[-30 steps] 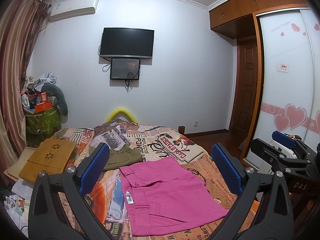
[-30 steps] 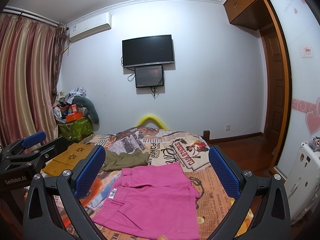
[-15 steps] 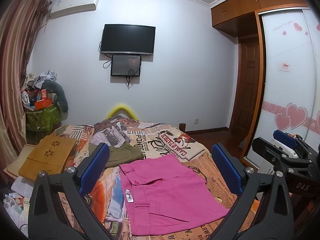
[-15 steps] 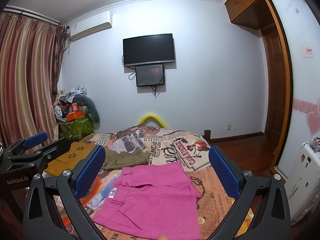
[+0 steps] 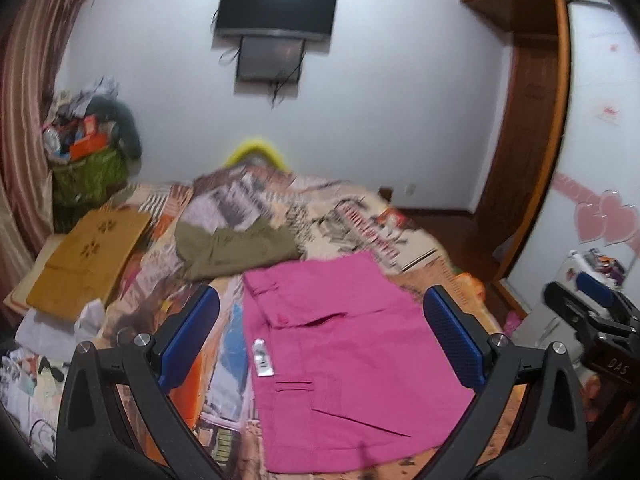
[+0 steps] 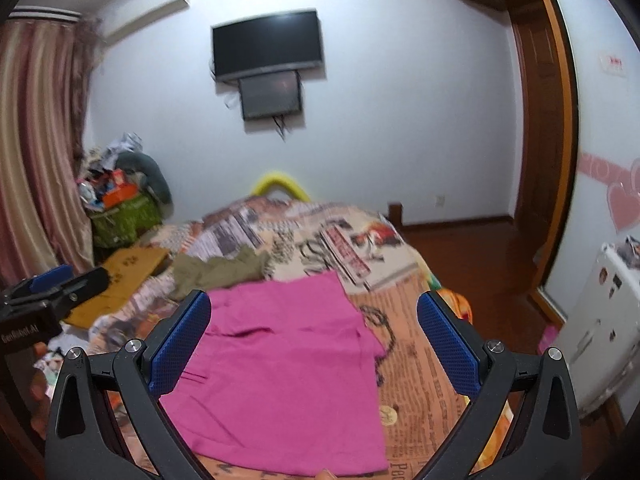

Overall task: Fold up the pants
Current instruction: 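Lower both tools to the pink trousers and close on the waistband edges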

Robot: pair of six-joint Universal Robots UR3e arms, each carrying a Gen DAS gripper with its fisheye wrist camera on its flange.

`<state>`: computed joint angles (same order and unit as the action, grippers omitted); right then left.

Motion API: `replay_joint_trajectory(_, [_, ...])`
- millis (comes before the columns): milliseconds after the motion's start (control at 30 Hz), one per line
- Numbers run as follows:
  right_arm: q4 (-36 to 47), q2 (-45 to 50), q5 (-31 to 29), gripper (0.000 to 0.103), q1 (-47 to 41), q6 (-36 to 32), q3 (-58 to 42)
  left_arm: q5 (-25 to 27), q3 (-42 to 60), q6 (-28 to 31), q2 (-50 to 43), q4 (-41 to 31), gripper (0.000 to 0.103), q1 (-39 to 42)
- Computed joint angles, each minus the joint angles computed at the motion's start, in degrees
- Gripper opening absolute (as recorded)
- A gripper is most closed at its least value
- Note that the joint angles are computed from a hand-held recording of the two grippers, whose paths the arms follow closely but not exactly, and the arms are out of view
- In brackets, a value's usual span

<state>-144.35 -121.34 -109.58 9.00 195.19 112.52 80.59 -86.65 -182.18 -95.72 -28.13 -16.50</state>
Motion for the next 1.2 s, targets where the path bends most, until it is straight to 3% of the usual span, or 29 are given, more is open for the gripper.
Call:
replay_joint_trajectory(267, [5.4, -1.6, 12.0, 0.103, -16.9, -4.9, 4.1, 4.7, 15.3, -0.4, -16.7, -7.2, 0.103, -0.1])
replay_joint_trajectory(500, [2.2, 2.3, 18.3, 0.103, -24.9, -11.4, 6.4, 4.8, 32.3, 2.3, -30.2, -18.6, 0.103, 0.4])
replay_joint_trajectory(633, [0.8, 6.5, 19.0, 0.103, -26.7, -14.5, 7.1, 6.7, 41.4, 4.8, -37.4, -23.7, 0.103, -0.6])
replay_joint_trajectory(733, [-1.7, 10.1, 19.9, 0.102, -28.1, -16.4, 7.9, 5.4, 47.9, 6.4, -42.2, -28.1, 0.102, -0.5])
replay_joint_trajectory(833, [-2.0, 12.5, 22.6, 0.101, -29.7, -18.4, 8.5, 4.5, 55.2, 7.6, -46.7, -34.0, 0.087, -0.7])
replay_joint_trajectory(900, [-1.8, 14.6, 25.2, 0.099, -30.9, -19.3, 8.3, 4.2, 60.0, 8.5, -49.5, -37.7, 0.083, -0.9])
replay_joint_trajectory(1033, [0.0, 18.4, 29.3, 0.080, -32.5, -20.7, 7.2, 2.5, 63.5, 9.9, -52.1, -41.2, 0.081, -0.3])
replay_joint_trajectory(1200, [0.6, 21.8, 33.8, 0.066, -33.5, -21.9, 6.5, 0.6, 68.3, 10.4, -55.2, -46.1, 0.065, 1.0])
